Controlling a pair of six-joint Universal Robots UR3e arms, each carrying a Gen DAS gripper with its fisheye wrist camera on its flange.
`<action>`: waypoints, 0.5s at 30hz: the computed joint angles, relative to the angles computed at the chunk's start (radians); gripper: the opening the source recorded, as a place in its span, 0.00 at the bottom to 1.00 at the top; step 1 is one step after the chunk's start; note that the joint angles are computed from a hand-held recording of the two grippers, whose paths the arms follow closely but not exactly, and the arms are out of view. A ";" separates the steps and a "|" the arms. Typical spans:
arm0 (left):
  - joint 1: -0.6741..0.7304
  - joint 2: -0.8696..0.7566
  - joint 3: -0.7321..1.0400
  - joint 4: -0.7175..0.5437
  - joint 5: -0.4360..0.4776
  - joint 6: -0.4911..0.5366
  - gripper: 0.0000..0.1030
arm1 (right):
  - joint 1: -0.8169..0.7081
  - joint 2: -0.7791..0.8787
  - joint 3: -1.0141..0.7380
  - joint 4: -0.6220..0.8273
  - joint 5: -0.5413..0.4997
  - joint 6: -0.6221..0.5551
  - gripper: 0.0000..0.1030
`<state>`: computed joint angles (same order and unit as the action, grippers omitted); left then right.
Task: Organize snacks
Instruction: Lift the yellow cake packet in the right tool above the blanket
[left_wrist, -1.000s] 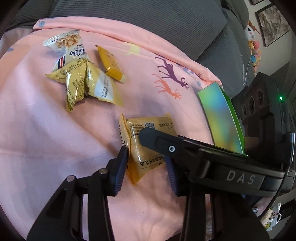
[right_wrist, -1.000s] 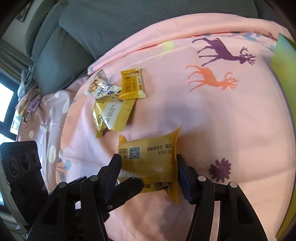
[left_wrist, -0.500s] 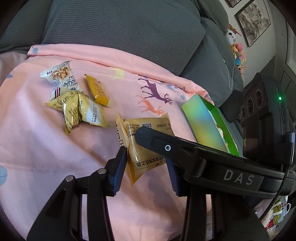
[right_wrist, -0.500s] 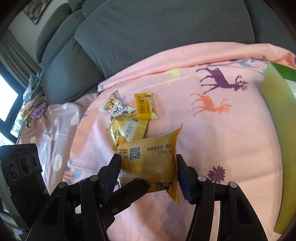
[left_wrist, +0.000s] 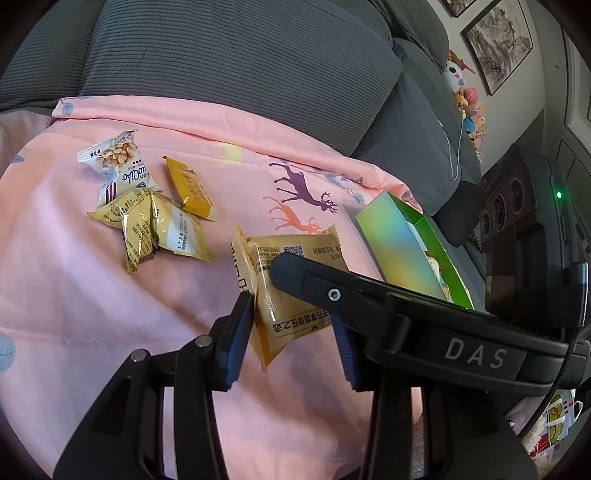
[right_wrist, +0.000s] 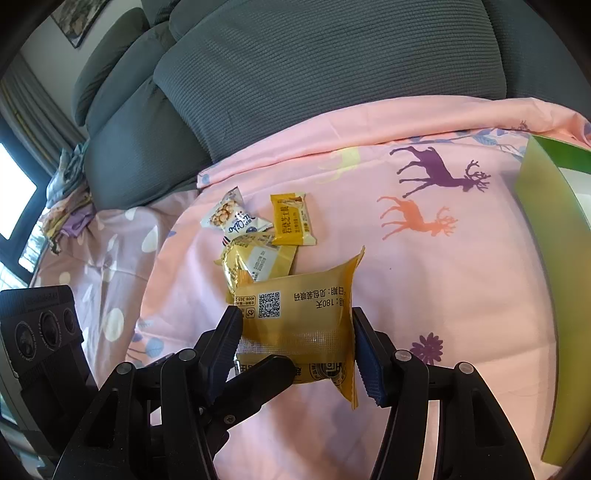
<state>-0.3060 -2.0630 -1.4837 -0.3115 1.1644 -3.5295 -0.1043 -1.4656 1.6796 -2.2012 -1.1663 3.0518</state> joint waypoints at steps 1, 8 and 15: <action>0.000 0.000 -0.001 0.005 -0.001 0.000 0.40 | 0.000 -0.001 0.000 0.000 0.000 0.000 0.59; -0.001 0.004 -0.010 0.020 -0.004 -0.002 0.40 | 0.002 -0.006 -0.006 0.004 -0.008 -0.002 0.59; -0.002 0.005 -0.016 0.037 -0.004 -0.004 0.40 | 0.002 -0.007 -0.011 0.004 -0.012 -0.004 0.59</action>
<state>-0.3082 -2.0575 -1.4995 -0.2745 1.1600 -3.5334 -0.1022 -1.4723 1.6683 -2.1969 -1.1781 3.0476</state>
